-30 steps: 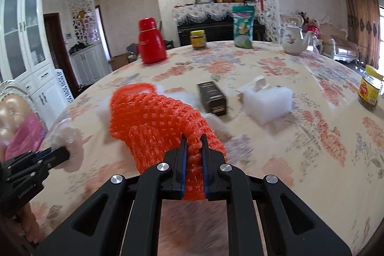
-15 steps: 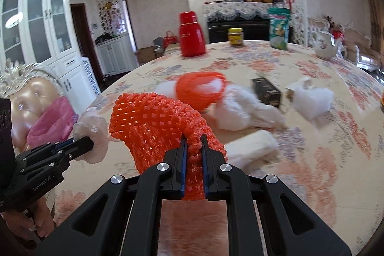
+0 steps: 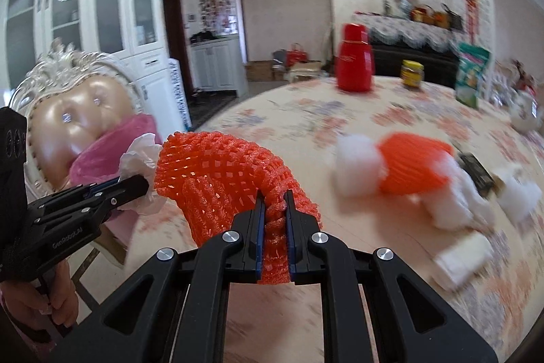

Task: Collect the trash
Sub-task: 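Carry the foam net and tissue toward the pink bin with both grippers, then open both grippers over the pink bin to drop the net and tissue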

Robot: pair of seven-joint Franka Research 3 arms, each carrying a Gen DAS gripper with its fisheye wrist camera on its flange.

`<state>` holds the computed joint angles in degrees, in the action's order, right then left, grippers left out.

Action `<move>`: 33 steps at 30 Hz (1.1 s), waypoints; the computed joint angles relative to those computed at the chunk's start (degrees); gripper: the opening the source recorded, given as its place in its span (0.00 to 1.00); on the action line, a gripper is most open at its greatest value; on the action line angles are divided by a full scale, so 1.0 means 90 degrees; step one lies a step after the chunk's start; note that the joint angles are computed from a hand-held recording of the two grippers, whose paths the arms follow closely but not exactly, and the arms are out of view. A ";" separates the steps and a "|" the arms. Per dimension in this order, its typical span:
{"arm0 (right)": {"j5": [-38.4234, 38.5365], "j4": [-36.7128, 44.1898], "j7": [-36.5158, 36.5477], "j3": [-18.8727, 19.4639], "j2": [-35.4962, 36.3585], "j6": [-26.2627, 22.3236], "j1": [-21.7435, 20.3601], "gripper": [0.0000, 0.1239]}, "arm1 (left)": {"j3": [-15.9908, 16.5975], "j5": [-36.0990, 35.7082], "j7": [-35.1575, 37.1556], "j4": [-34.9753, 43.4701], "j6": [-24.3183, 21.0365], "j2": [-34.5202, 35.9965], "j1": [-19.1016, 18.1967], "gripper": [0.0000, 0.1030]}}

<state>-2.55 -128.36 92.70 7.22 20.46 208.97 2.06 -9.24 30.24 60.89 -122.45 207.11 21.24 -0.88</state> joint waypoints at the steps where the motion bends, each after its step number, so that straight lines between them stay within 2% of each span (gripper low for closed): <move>1: -0.0087 0.0115 0.0005 0.0044 0.0052 -0.0063 -0.0009 0.09 | 0.0048 -0.0058 0.0015 -0.0026 0.0013 -0.0024 0.0006 0.17; 6: -0.0606 0.0887 0.0058 0.0492 0.0458 -0.0496 -0.0131 0.09 | 0.0444 -0.0757 0.0349 -0.0236 0.0153 -0.0194 -0.0082 0.17; 11: -0.0983 0.1807 -0.0189 0.0985 0.1008 -0.0890 -0.0186 0.09 | 0.0956 -0.2017 0.1193 -0.0411 0.0321 -0.0335 -0.0379 0.17; 13: -0.1125 0.2219 -0.0345 0.1298 0.1260 -0.1106 -0.0302 0.09 | 0.0998 -0.2239 0.1370 -0.0421 0.0327 -0.0361 -0.0285 0.17; 15: -0.1346 0.2779 -0.0511 0.1850 0.1665 -0.1421 -0.0569 0.09 | 0.1040 -0.2376 0.1521 -0.0347 0.0252 -0.0346 -0.0158 0.17; 20: -0.1285 0.4123 -0.1087 0.2568 0.2612 -0.2265 -0.0602 0.09 | 0.0795 -0.1672 0.1180 0.0255 -0.0136 -0.0013 0.0633 0.17; 24: -0.0928 0.5366 -0.1419 0.2596 0.3325 -0.2980 -0.0155 0.09 | 0.0793 -0.1425 0.1072 0.0815 -0.0411 0.0362 0.0907 0.17; 30: -0.0449 0.6867 -0.1849 0.2490 0.4147 -0.3702 0.0443 0.10 | 0.0803 -0.1354 0.0906 0.1502 -0.0797 0.0881 0.1092 0.20; 31: -0.0378 0.7192 -0.1897 0.2415 0.4307 -0.3898 0.0588 0.11 | 0.0755 -0.1301 0.0864 0.1587 -0.0830 0.0960 0.1173 0.23; 33: -0.0262 0.7702 -0.2039 0.2298 0.4566 -0.4235 0.0797 0.16 | 0.0980 -0.1479 0.0851 0.1649 -0.0931 0.1022 0.1000 0.36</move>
<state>-4.91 -59.04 74.35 27.90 61.55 170.85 9.23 -0.42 16.93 68.54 -107.61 198.73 30.44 8.12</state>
